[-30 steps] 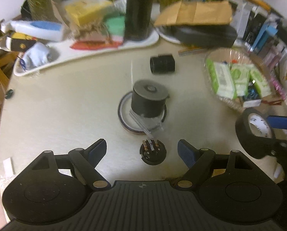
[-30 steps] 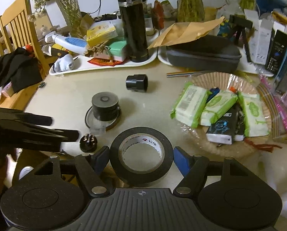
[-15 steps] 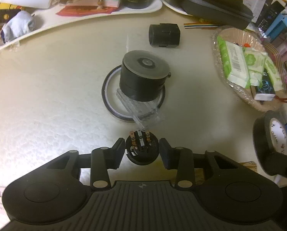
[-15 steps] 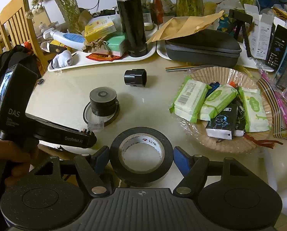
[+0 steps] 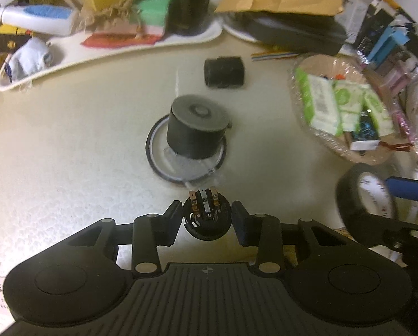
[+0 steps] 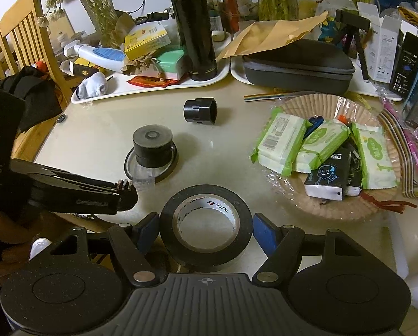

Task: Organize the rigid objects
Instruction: 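Grasp the black three-prong plug with the left tool while the right tool holds the tape, then carry the plug and tape roll over the cardboard box with both tools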

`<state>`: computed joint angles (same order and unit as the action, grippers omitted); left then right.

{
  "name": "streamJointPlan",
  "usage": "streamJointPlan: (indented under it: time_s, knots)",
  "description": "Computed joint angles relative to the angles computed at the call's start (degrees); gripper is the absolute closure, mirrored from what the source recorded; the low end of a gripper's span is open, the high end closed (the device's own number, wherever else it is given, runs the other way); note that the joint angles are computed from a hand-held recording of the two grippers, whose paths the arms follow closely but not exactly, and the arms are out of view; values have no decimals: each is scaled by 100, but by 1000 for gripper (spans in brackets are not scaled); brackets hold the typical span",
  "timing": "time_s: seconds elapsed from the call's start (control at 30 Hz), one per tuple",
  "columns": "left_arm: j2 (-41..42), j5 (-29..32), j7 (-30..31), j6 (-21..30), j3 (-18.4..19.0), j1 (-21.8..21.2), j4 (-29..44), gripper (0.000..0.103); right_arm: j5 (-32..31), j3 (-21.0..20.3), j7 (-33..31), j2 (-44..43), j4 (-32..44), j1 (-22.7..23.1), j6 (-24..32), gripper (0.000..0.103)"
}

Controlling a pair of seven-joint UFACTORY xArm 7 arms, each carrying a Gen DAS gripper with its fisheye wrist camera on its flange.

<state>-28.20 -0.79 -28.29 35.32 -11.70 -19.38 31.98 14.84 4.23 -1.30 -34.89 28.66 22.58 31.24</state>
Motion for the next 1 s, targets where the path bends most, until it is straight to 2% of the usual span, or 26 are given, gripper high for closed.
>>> streamJointPlan:
  time_s: [0.33, 0.53, 1.0]
  knots:
    - [-652, 172, 71, -487, -68, -18, -287, 65, 112, -63, -58, -28, -17, 105, -88, 29]
    - [-1105, 111, 155, -779, -28, -90, -584, 65, 301, -167, -319, -76, -41, 318, -187, 29]
    - [-2265, 27, 251, -464, -7, -158, -1064, 65, 823, -306, -1045, -309, -161, 823, -221, 29]
